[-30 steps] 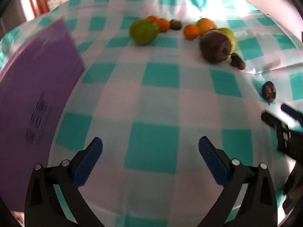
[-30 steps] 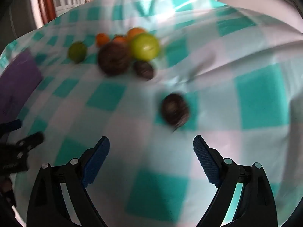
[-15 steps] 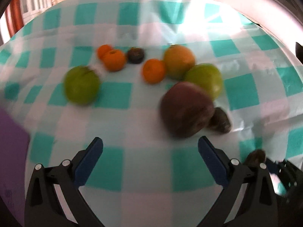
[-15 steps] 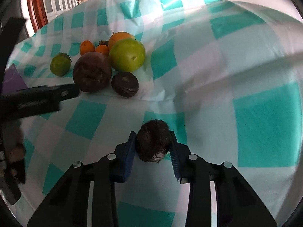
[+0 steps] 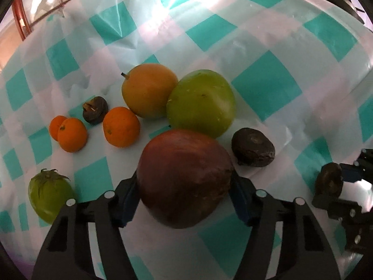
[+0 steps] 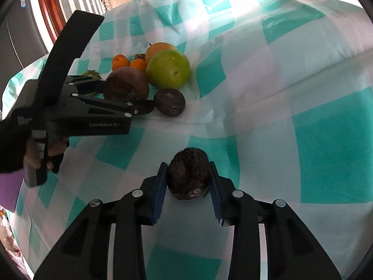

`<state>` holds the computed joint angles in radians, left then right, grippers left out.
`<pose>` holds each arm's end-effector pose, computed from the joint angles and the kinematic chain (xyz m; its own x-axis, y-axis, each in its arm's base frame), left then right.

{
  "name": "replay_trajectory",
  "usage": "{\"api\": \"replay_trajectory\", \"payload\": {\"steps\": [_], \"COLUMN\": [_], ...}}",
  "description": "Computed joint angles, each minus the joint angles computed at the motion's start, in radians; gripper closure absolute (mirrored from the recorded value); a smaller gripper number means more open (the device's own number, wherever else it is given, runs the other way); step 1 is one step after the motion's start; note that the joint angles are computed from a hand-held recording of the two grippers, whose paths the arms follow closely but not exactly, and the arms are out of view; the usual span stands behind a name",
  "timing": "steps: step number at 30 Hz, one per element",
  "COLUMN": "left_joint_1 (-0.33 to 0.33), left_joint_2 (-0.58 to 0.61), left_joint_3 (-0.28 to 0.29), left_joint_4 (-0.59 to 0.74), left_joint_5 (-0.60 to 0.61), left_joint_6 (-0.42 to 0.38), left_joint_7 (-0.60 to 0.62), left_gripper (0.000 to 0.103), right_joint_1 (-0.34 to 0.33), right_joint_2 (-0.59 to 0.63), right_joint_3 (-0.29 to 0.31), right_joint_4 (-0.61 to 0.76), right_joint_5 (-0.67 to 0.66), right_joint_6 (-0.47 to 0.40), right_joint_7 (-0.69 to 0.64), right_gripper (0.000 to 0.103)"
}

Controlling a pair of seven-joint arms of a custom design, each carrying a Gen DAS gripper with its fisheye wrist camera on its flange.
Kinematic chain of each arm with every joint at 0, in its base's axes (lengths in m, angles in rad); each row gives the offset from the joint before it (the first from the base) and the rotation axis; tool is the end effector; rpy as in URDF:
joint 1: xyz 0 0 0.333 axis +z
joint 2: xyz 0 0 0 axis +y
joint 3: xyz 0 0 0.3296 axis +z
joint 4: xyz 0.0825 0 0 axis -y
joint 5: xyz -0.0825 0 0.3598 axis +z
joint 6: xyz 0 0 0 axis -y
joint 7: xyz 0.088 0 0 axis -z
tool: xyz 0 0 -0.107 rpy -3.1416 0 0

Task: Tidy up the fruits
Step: 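Carry both held fruits over the white box with both tools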

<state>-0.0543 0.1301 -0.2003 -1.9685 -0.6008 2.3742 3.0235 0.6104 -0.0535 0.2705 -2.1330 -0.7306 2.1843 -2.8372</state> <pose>0.5719 -0.1507 0.4635 -0.9575 -0.2729 -0.0938 -0.1853 0.8307 -0.5249 0.3502 0.3887 0.4737 -0.5107 -0.8469 -0.1481 -0.6524 0.4939 -0.5748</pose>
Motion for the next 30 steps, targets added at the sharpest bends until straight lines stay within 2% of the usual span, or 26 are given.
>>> {"api": "replay_trajectory", "payload": {"steps": [1,5,10,12,14,17,21,25,30], "left_joint_1": [-0.002,-0.001,0.034,0.046,0.069,0.104,0.133,0.139,0.172], "left_joint_2": [0.001,-0.056,-0.198,-0.255,-0.317,-0.400,-0.460,-0.472,-0.402], "left_joint_3": [0.001,0.016,0.083,0.106,0.136,0.201,0.261,0.290,0.320], "left_joint_4": [0.003,-0.079,-0.222,-0.272,-0.315,-0.345,-0.312,-0.251,-0.081], "left_joint_5": [0.011,0.002,0.016,0.055,0.114,0.150,0.155,0.118,0.090], "left_joint_6": [-0.001,0.076,0.100,0.092,0.066,-0.008,-0.094,-0.105,-0.121], "left_joint_7": [-0.014,-0.107,-0.364,-0.453,-0.525,-0.550,-0.561,-0.550,-0.573], "left_gripper": [0.038,0.039,0.039,0.039,0.039,0.039,0.039,0.039,0.039], "right_joint_1": [0.000,-0.003,-0.007,-0.004,-0.001,0.007,0.011,0.025,0.066], "right_joint_2": [0.001,0.003,0.006,0.024,0.030,0.027,0.049,0.112,0.287], "right_joint_3": [0.000,-0.007,-0.008,-0.009,-0.016,-0.015,-0.016,-0.027,-0.066], "right_joint_4": [0.002,0.005,0.010,0.040,0.056,0.081,0.155,0.306,0.641], "right_joint_5": [0.000,0.021,0.042,0.066,0.115,0.145,0.190,0.184,0.186], "right_joint_6": [-0.001,0.010,0.018,-0.001,0.035,0.072,0.119,0.094,0.045], "right_joint_7": [-0.001,-0.032,-0.080,-0.164,-0.245,-0.323,-0.415,-0.520,-0.682], "right_gripper": [0.068,0.068,0.068,0.068,0.068,0.068,0.068,0.068,0.068]}}
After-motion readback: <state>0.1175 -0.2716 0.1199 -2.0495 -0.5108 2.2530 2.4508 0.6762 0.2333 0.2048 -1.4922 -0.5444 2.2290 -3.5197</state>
